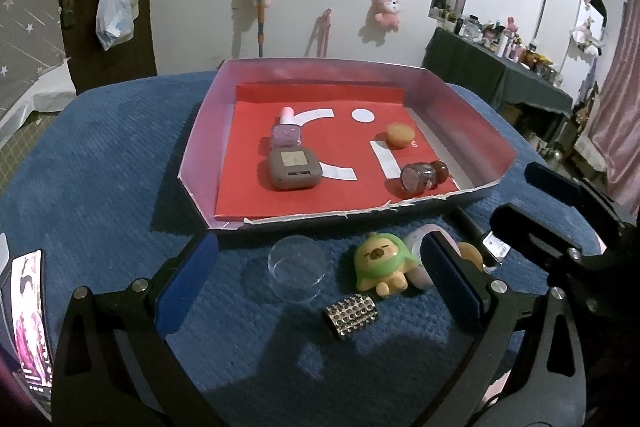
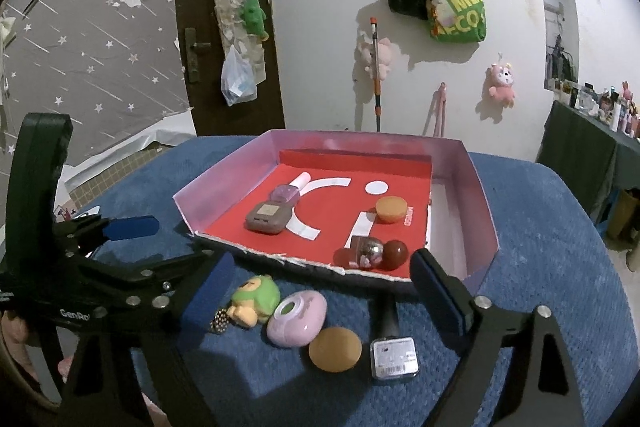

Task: Organize rigid objects
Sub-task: 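Move both tools out of the box toward the objects on the table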

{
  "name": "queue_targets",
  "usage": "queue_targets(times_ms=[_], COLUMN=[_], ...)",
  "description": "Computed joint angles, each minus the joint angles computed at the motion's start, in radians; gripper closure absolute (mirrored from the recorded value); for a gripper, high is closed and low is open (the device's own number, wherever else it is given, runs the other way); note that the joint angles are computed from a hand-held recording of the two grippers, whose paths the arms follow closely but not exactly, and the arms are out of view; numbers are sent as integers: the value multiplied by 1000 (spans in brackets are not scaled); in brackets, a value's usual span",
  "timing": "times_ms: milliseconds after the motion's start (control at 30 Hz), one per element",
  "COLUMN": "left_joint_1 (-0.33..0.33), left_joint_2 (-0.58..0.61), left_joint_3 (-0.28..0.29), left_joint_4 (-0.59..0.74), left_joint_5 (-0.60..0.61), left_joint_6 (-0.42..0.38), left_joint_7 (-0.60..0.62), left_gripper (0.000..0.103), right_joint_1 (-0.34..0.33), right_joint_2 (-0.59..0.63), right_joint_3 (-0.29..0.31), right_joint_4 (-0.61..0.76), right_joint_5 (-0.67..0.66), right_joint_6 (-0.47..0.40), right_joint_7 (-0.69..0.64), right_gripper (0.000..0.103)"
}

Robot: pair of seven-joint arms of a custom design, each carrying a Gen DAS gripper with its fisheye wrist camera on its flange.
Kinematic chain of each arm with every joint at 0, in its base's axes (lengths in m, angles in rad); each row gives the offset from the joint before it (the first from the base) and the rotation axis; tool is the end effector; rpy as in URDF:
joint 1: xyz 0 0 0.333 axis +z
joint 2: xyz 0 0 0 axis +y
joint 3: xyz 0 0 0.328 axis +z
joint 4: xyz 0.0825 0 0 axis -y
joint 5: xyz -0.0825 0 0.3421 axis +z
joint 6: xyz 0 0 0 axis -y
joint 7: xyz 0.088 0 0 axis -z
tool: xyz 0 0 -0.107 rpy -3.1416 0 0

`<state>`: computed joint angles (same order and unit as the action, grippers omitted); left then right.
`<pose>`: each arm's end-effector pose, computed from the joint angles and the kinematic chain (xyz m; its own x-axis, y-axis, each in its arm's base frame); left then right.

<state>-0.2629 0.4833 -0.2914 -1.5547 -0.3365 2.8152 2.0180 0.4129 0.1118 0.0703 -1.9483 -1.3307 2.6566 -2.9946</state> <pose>0.6273 -0.3170 0.4963 -0.6308 -0.7678 0.1120 -0.5692 0.3598 -0.7392 0.5036 0.2931 0.5042 -0.1283 -0.9868 -0.0990 -0.5043 0.1509 -0.8502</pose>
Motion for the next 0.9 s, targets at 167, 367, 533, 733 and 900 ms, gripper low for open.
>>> queue_targets(times_ms=[167,367,533,733,900], left_joint_1=[16,13,6,-4,-7], left_joint_2=[-15,-30,-33,-38,-35], left_joint_3=[-19,-15,-4,8,14], left_joint_4=[-30,-61,-74,-96,-107], left_joint_5=[-21,-31,-17,-1,15], left_joint_6=[19,31,22,24,9], left_joint_7=[22,27,12,0,-18], left_gripper=[1,7,19,29,35], right_joint_1=[1,-2,-3,1,-4], right_joint_2=[-4,-13,-14,-19,-31], right_joint_3=[1,5,7,11,12], right_joint_4=[-20,-43,-56,-77,-112], right_joint_5=[3,-4,12,18,29], right_joint_6=[17,27,34,26,26], right_joint_7=[18,48,45,62,87], right_gripper=[17,21,24,29,33])
